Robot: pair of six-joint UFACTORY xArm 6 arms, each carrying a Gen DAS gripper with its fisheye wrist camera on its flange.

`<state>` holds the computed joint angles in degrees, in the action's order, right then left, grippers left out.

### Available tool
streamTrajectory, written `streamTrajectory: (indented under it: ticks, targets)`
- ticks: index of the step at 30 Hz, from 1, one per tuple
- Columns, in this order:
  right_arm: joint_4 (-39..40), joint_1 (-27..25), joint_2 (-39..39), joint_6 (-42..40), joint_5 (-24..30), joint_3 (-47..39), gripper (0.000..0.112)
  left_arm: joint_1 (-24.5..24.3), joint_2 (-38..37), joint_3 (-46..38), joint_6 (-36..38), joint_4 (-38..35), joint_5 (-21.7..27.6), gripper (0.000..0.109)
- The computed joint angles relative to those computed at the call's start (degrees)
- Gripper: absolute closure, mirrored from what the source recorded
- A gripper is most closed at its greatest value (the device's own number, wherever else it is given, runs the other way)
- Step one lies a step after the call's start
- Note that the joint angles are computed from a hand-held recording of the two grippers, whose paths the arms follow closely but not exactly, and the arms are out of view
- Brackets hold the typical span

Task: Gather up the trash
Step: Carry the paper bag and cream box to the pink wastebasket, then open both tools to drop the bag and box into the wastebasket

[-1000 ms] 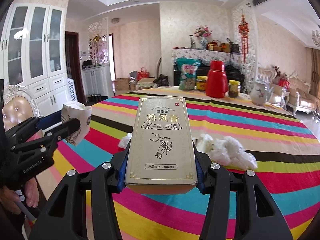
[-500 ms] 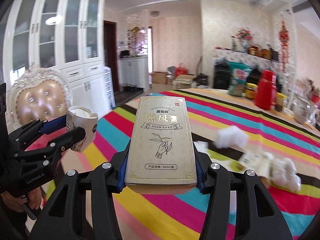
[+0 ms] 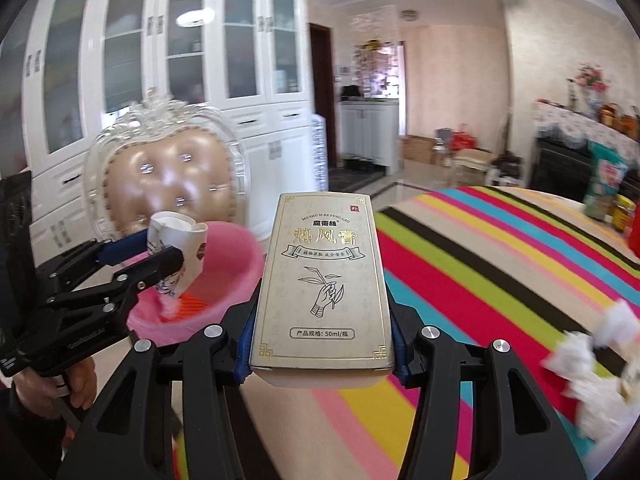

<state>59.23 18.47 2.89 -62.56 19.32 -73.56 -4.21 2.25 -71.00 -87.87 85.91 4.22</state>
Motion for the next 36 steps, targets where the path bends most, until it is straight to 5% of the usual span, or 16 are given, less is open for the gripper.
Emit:
streamTrajectory:
  ticks: [18, 21, 23, 28, 36]
  targets:
    - [-7.9, 7.3, 19.0, 8.4, 11.0, -21.8, 0.062, 13.7, 7.4, -1.0, 16.2, -20.2, -3.5, 0.058]
    - [-7.9, 7.7, 21.8, 9.8, 12.3, -25.6, 0.058, 15.0, 7.6, -0.8, 11.5, -16.0, -4.1, 0.055]
    - [-5.6, 7.4, 23.2, 8.9, 14.3, -27.9, 0.039, 15.4, 7.3, -0.2, 9.0, -13.9, -4.1, 0.052]
    - [-2.7, 6.8, 22.4, 8.7, 13.9, -27.1, 0.039, 16.2, 5.4, 2.0, 6.8, -13.1, -3.4, 0.046]
    - [0.9, 3.3, 10.2, 1.6, 7.8, -12.3, 0.039, 11.6, 0.8, 3.1, -4.0, -0.6, 3.1, 0.016]
